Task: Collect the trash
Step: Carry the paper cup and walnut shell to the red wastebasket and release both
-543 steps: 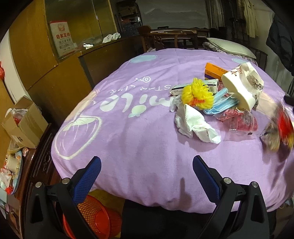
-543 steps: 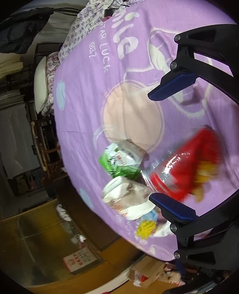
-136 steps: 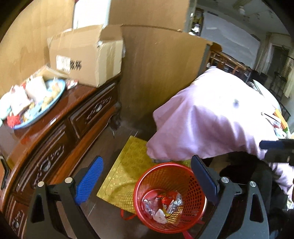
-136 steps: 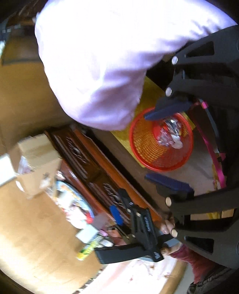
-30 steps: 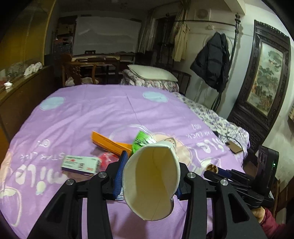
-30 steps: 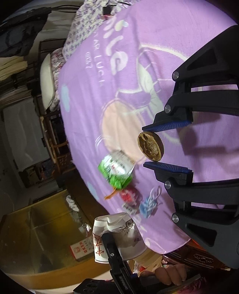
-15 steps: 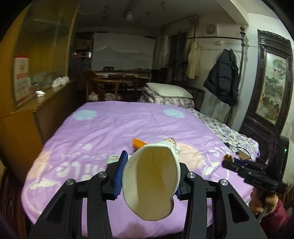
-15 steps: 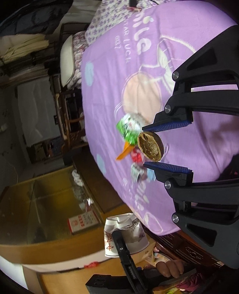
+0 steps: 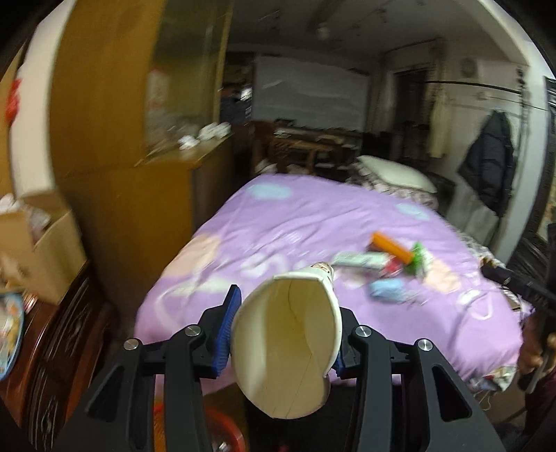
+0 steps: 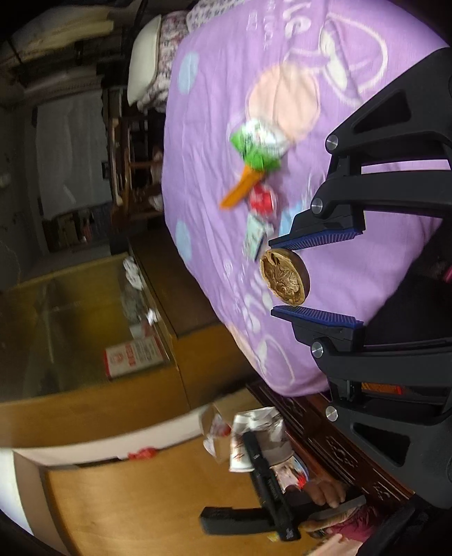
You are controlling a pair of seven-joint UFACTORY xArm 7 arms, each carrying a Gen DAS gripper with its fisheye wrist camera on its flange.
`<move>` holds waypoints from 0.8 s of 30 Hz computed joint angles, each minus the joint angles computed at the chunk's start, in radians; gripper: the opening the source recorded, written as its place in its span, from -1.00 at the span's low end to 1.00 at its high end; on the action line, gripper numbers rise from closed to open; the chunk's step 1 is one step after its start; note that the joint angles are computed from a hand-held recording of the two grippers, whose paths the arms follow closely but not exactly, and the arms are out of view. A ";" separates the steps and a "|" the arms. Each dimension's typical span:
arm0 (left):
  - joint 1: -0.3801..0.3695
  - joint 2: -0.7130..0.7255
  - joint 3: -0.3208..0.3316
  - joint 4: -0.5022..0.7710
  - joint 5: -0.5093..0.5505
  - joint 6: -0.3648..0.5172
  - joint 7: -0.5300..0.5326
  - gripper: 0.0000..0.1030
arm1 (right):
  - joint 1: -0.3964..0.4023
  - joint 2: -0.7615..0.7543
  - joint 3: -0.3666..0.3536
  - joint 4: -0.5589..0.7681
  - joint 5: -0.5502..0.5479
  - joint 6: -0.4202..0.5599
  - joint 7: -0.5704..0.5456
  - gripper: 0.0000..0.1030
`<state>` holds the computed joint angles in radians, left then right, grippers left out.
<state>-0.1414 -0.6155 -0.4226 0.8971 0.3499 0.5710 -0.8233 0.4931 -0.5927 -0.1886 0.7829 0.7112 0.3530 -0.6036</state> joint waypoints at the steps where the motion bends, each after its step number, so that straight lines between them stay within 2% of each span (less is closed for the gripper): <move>1: -0.010 -0.023 0.018 -0.028 -0.012 0.010 0.004 -0.14 | 0.010 0.013 0.008 0.009 0.000 0.006 0.003 -0.35; 4: -0.042 -0.095 0.078 -0.126 -0.065 0.057 0.028 -0.12 | 0.034 0.055 0.037 0.036 0.004 0.023 0.006 -0.35; 8: -0.042 -0.157 0.108 -0.212 -0.094 0.116 0.061 -0.10 | 0.057 0.124 0.083 0.087 0.022 0.060 0.008 -0.35; 9: -0.044 -0.175 0.116 -0.236 -0.104 0.124 0.066 -0.01 | 0.060 0.145 0.098 0.103 0.026 0.074 0.009 -0.35; 10: -0.044 -0.197 0.124 -0.261 -0.113 0.134 0.069 0.23 | 0.057 0.162 0.113 0.116 0.029 0.084 0.010 -0.35; 12: -0.030 -0.235 0.127 -0.302 -0.122 0.145 0.063 0.57 | 0.056 0.204 0.152 0.148 0.026 0.116 0.018 -0.35; 15: 0.000 -0.306 0.135 -0.359 -0.125 0.177 0.051 0.86 | 0.048 0.258 0.208 0.189 0.020 0.144 0.024 -0.35; 19: 0.035 -0.386 0.173 -0.423 -0.140 0.197 0.048 0.89 | 0.044 0.337 0.275 0.253 0.002 0.189 0.033 -0.35; 24: 0.094 -0.465 0.183 -0.481 -0.131 0.216 0.046 0.89 | 0.040 0.439 0.352 0.332 -0.042 0.246 0.063 -0.35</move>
<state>-0.0475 -1.0809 -0.2391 0.4157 0.2186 0.7870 -0.7774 0.5332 -0.1539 0.1633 1.1149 0.6693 0.5994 -0.5405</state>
